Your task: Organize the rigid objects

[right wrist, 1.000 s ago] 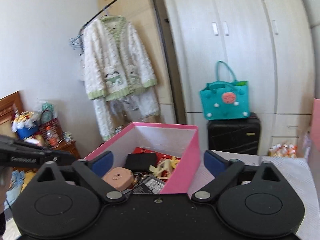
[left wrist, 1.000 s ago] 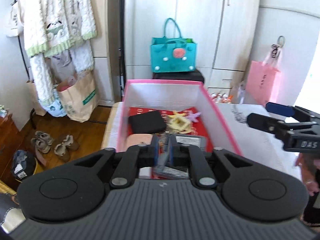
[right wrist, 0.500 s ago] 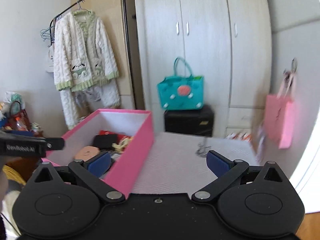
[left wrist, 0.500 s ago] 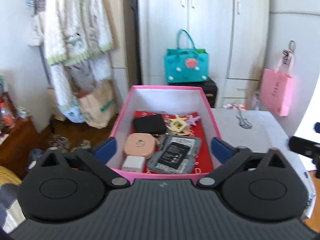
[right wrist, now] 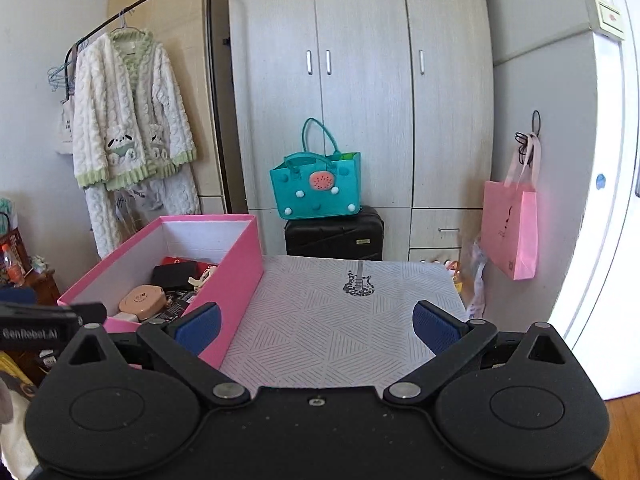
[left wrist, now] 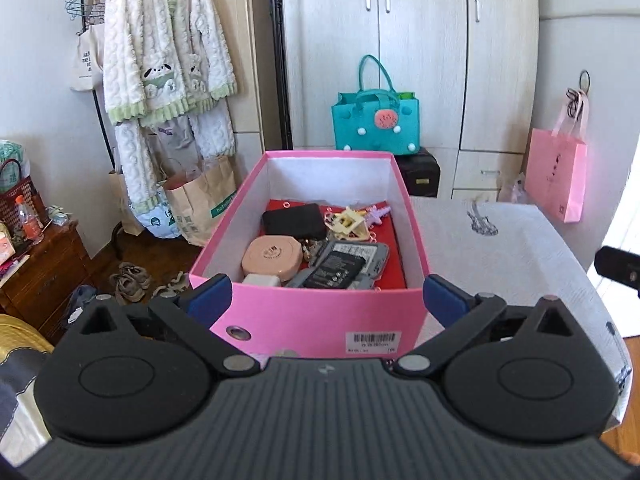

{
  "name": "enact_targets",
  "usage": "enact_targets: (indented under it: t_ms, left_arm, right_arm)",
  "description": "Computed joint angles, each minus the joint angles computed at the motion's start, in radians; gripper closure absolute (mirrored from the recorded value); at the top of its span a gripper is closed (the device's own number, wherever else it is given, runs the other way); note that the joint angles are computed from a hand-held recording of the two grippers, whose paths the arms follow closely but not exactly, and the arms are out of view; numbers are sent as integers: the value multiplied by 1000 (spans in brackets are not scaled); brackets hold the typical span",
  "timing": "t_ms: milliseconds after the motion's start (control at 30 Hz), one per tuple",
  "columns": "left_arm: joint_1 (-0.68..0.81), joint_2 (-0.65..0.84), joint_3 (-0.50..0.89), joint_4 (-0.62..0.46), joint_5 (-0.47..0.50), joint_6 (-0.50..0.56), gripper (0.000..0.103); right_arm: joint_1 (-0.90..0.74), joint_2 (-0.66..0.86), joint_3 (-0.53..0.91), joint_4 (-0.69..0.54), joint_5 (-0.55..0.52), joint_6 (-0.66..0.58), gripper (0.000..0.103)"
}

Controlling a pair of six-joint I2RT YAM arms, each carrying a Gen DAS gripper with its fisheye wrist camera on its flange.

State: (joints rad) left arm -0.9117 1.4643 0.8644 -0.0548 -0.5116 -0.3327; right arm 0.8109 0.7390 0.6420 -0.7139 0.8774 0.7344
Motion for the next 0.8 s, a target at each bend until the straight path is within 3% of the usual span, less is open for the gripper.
enact_targets:
  t_ms: [200, 800]
  left_arm:
    - [-12, 7, -6, 15, 10, 17, 0]
    - [27, 22, 1, -7, 83, -15, 0]
  right_arm:
    - [49, 26, 10, -57, 32, 81, 0]
    - [-20, 36, -32, 27, -28, 46, 0]
